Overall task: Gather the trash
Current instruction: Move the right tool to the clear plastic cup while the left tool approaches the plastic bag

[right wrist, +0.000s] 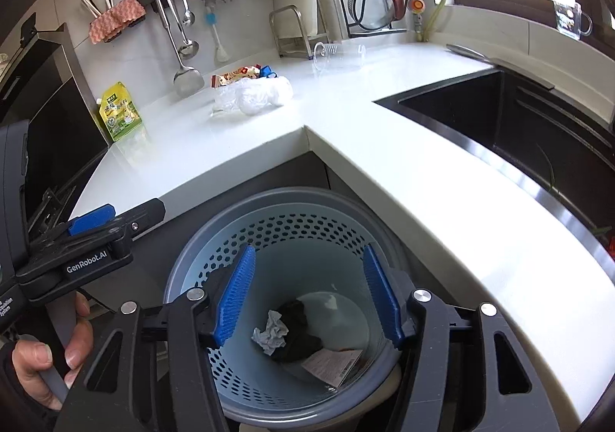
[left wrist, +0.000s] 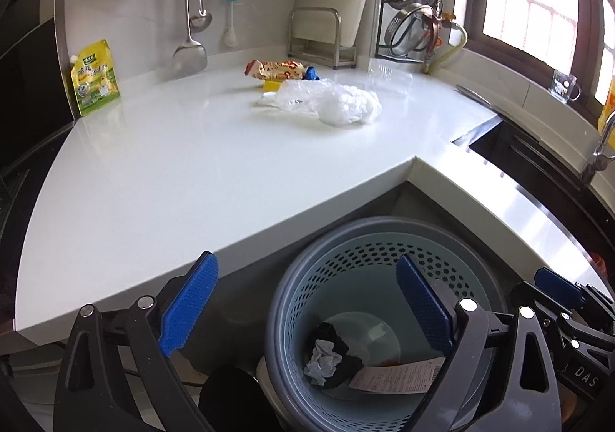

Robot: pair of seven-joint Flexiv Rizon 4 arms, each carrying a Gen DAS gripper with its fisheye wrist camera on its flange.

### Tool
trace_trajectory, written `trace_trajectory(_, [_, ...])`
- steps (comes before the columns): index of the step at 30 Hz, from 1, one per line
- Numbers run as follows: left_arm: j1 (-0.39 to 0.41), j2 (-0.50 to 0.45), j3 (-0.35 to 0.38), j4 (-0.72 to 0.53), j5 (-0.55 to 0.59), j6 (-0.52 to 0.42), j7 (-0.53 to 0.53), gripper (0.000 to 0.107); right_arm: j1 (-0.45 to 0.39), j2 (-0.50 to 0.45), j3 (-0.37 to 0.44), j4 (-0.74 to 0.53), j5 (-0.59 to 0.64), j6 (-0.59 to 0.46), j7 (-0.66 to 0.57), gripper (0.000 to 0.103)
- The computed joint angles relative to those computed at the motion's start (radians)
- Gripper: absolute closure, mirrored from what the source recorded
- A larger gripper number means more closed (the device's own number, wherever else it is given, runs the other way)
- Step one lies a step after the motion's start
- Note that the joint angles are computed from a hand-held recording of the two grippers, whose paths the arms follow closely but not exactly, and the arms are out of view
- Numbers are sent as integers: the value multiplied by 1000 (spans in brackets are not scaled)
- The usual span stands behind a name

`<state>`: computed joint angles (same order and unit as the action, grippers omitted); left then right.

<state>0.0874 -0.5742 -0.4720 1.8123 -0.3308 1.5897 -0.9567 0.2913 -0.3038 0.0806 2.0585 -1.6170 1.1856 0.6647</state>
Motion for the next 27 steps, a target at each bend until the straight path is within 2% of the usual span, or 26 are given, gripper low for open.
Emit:
trace_trajectory(6, [-106, -5, 121, -106, -8, -26, -72, 10, -53, -10, -27, -61, -21, 93, -75, 40])
trace_trajectory(9, [-180, -30, 206, -196, -6, -64, -124, 10, -72, -15, -39, -93, 31, 117, -185, 40])
trace_trajectory(12, [-258, -75, 300, -316, 7, -142, -194, 10, -93, -20, -59, -126, 73, 152, -279, 36])
trace_trajectory(17, [-379, -183, 461, -541, 75, -268, -381, 10, -116, -65, -103, -200, 205, 205, -505, 35])
trace_trajectory(19, [-404, -226, 497, -629, 102, -329, -453, 10, -127, -106, -118, -250, 290, 240, -643, 35])
trace_trajectory(20, [-414, -246, 512, -666, 117, -349, -487, 10, -139, -132, -107, -280, 370, 248, -743, 35])
trace_trajectory(22, [-441, -286, 558, -749, 154, -395, -567, 10, -187, -195, -45, -357, 546, 247, -969, 33])
trace_trajectory(27, [-466, -355, 609, -900, 220, -501, -730, 10, -318, -377, 143, -621, 819, 159, -1426, 33])
